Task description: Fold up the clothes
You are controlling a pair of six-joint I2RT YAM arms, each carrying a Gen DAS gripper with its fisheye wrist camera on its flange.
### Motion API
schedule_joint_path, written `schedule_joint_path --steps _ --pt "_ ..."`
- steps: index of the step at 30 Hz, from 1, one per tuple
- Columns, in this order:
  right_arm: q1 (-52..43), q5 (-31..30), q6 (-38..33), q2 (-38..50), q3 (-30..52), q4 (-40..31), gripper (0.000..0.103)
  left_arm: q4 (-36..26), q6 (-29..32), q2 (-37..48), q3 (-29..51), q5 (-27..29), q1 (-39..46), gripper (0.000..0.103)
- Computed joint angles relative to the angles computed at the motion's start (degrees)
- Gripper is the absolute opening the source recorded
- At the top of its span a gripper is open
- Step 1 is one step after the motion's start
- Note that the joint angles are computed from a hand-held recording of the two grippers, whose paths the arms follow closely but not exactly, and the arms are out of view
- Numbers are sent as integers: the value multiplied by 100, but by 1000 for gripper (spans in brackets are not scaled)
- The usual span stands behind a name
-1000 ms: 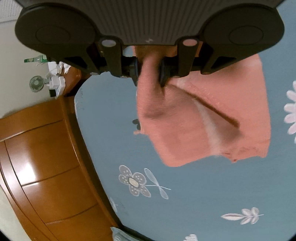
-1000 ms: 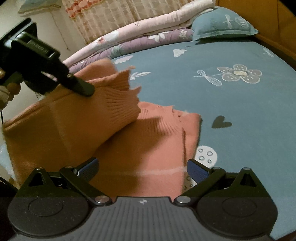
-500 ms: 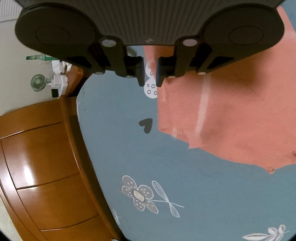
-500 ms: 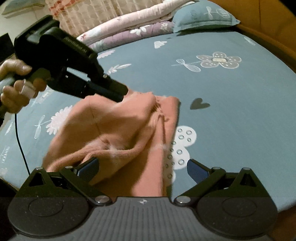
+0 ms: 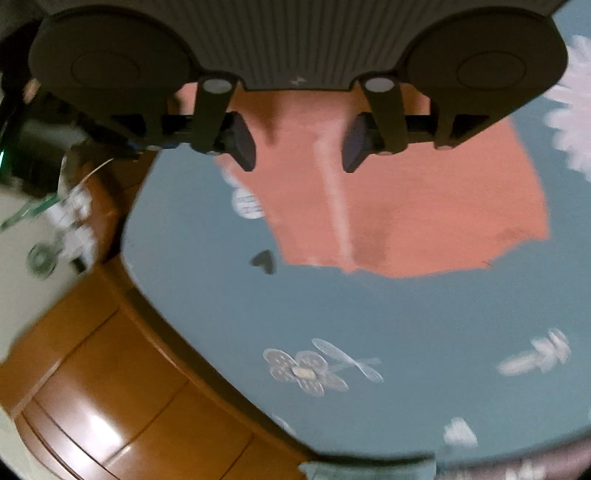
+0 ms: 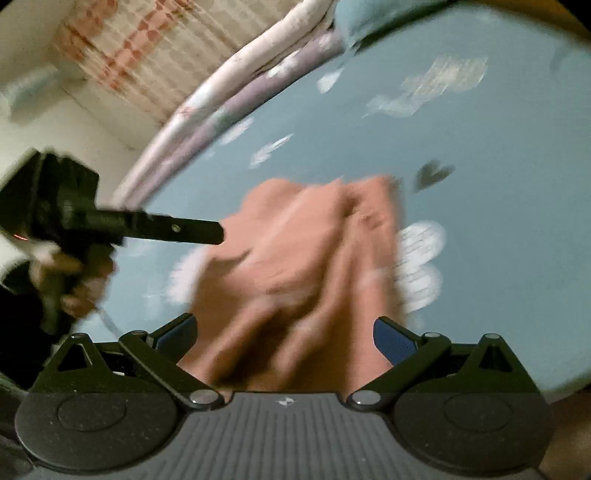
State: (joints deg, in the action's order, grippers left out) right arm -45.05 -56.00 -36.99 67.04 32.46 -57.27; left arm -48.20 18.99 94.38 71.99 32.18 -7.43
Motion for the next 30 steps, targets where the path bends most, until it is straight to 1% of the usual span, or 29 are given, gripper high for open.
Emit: schedule_joint_path --steps 2,3,5,7,10,11,13,14,15,16,17,18,21,23,24,26,27,28,29,30 --pt "323 -186 344 475 -51 279 103 118 207 -332 -298 -161 163 60" --pt "492 -231 584 706 -101 549 103 142 308 -478 -442 -199 259 62" --pt "839 -163 1378 994 -189 1231 103 188 356 -677 -670 -211 420 63" --pt "1091 -304 1712 1216 -159 1589 103 242 353 -832 -870 -178 563 64" --pt "1526 -521 2224 1196 -87 2138 103 300 300 -906 -1042 -102 722 66" --pt "1709 -482 2495 1178 -65 2443 103 373 227 -887 -1087 -93 737 67" --pt "1977 -377 2904 1343 -31 3040 103 505 74 -863 -1174 -72 774 69" --pt "2077 -362 3169 1554 -39 3441 103 562 -6 -849 -1211 -64 794 70" --pt "2094 -392 3318 1792 -36 3678 103 599 -90 -805 -1216 -71 810 70" --pt "2095 -477 3378 2003 -14 3857 103 613 -127 -797 -1242 -69 824 70" --pt "2074 -550 3289 2082 -37 3963 103 644 -153 -793 -1272 -66 833 70" --pt "2000 -610 3065 2122 -20 3865 103 676 -154 -823 -1328 -60 854 70" --pt "1895 -577 2998 1954 -55 3699 101 751 -153 -817 -1431 30 926 72" --pt "1909 -521 3146 1760 23 3668 100 785 -136 -754 -1466 136 988 72" --pt "1983 -491 3315 1693 40 3819 100 830 -135 -678 -1470 199 995 73" --pt "2251 89 3684 1745 98 4053 101 931 -191 -559 -1476 186 947 74" --pt "2339 355 3721 1887 87 4117 96 986 -216 -513 -1490 167 921 75" --pt "2295 328 3726 1932 -78 4394 93 1039 -215 -515 -1529 176 914 76" --pt "2214 295 3649 1864 -188 4473 91 1087 -206 -518 -1567 191 912 79" --pt "2128 259 3566 1798 -294 4547 81 1113 -164 -527 -1604 237 933 82"
